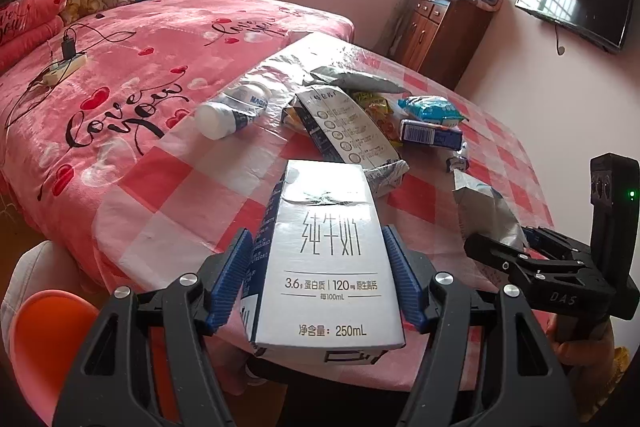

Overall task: Collect trash
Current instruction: 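Carry the milk carton with the left gripper while the right gripper grasps the white wipes pack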

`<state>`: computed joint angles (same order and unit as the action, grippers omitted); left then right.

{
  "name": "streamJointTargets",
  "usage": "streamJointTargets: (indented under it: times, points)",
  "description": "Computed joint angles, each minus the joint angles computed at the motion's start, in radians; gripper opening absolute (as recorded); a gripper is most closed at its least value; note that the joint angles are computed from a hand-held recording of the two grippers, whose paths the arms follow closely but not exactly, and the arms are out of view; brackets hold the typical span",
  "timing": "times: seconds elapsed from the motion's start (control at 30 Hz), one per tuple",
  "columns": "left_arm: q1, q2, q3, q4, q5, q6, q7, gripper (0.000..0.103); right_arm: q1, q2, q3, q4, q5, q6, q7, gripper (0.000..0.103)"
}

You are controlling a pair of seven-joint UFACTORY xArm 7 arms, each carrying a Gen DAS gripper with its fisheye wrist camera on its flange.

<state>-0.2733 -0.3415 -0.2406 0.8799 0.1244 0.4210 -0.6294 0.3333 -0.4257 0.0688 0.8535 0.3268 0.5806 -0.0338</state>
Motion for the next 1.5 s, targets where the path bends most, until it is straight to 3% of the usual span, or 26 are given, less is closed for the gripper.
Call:
streamJointTargets:
  times: [0.43,0.6,0.77,1.07,1.2,1.33,1.5]
  points:
    - [0.047,-0.181,0.032,-0.112,-0.027,0.018,0.009,0.067,0.123,0.092,0.006,0.134,0.21,0.047,-0.102,0.076]
    - [0.091,-0.321,0.051,-0.198,-0.031,0.094,0.016,0.067,0.168,0.176,0.047,0.227,0.292,0.077,-0.173,0.076]
    - [0.155,-0.492,0.078,-0.31,-0.037,0.232,0.007,0.067,0.199,0.282,0.104,0.333,0.353,0.114,-0.234,0.076]
    - [0.245,-0.677,0.128,-0.487,-0.042,0.402,0.012,0.067,0.237,0.487,0.218,0.507,0.363,0.16,-0.257,0.078]
    - [0.273,-0.684,0.133,-0.529,-0.049,0.455,0.003,0.068,0.245,0.549,0.241,0.537,0.337,0.171,-0.231,0.086]
    - [0.303,-0.681,0.112,-0.535,-0.02,0.5,-0.019,0.075,0.235,0.544,0.248,0.514,0.355,0.147,-0.231,0.088]
    - [0.313,-0.686,0.094,-0.525,0.013,0.475,-0.041,0.077,0.226,0.467,0.232,0.43,0.34,0.068,-0.22,0.089]
